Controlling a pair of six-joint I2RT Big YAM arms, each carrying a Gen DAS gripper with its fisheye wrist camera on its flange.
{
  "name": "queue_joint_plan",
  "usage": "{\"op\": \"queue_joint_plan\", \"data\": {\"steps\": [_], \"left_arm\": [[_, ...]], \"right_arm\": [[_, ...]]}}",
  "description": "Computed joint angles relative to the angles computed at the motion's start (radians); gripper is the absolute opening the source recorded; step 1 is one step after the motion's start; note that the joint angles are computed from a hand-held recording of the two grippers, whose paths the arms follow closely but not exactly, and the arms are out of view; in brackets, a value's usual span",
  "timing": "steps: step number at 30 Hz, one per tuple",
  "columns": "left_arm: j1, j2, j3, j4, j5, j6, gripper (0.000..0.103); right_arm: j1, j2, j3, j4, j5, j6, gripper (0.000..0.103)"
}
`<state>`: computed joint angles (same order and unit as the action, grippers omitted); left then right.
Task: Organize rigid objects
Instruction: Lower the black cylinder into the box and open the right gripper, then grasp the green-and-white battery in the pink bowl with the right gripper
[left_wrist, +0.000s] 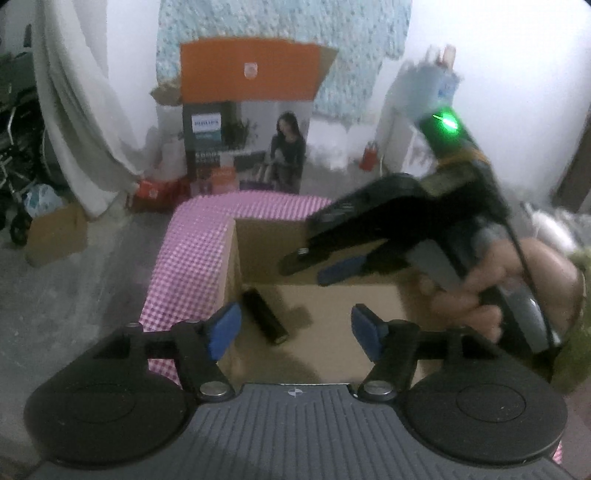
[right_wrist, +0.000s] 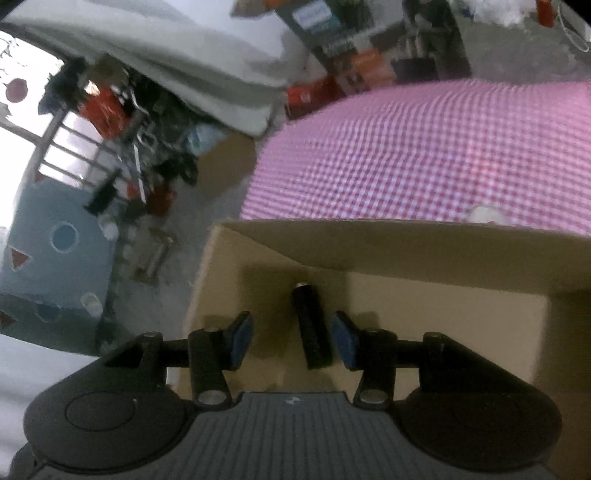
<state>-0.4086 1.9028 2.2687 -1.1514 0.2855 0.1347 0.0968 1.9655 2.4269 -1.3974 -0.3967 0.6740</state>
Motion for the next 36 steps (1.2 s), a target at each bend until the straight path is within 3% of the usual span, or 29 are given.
{"op": "queue_joint_plan", "data": {"steps": [5, 7, 10, 15, 18, 21, 25, 30, 33, 36], "left_arm": [[0.02, -0.128, -0.153, 0.129, 0.039, -0.051, 0.076], [0.028, -0.175, -0.209, 0.168, 0.058, -0.071, 0.092], [0.036, -0.259, -0.333, 0.255, 0.063, -0.106, 0.098], [0.029, -0.345, -0.477, 0.254, 0.074, -0.034, 0.098], [0.026, -0.374, -0.552, 0.216, 0.131, 0.021, 0.098], [0.017, -0.383, -0.606, 0.169, 0.185, 0.086, 0.098], [-0.007, -0.379, -0.658, 0.148, 0.2, 0.166, 0.098], [-0.04, -0.365, -0.687, 0.155, 0.167, 0.236, 0.097], [-0.056, -0.36, -0.703, 0.182, 0.131, 0.261, 0.09], [-0.066, -0.35, -0.702, 0.179, 0.108, 0.278, 0.071]], "right_arm": [[0.001, -0.234, -0.267, 0.185, 0.037, 0.028, 0.05], [0.012, -0.354, -0.406, 0.288, 0.069, 0.038, 0.05], [0.039, -0.535, -0.608, 0.433, 0.118, 0.038, 0.051], [0.105, -0.754, -0.879, 0.573, 0.206, 0.07, 0.053], [0.16, -0.854, -1.035, 0.635, 0.282, 0.139, 0.053], [0.213, -0.909, -1.141, 0.662, 0.355, 0.223, 0.053], [0.259, -0.956, -1.261, 0.7, 0.39, 0.346, 0.053], [0.287, -0.94, -1.297, 0.699, 0.436, 0.387, 0.05], [0.288, -0.923, -1.305, 0.703, 0.439, 0.384, 0.046], [0.29, -0.912, -1.313, 0.709, 0.429, 0.403, 0.043]]}}
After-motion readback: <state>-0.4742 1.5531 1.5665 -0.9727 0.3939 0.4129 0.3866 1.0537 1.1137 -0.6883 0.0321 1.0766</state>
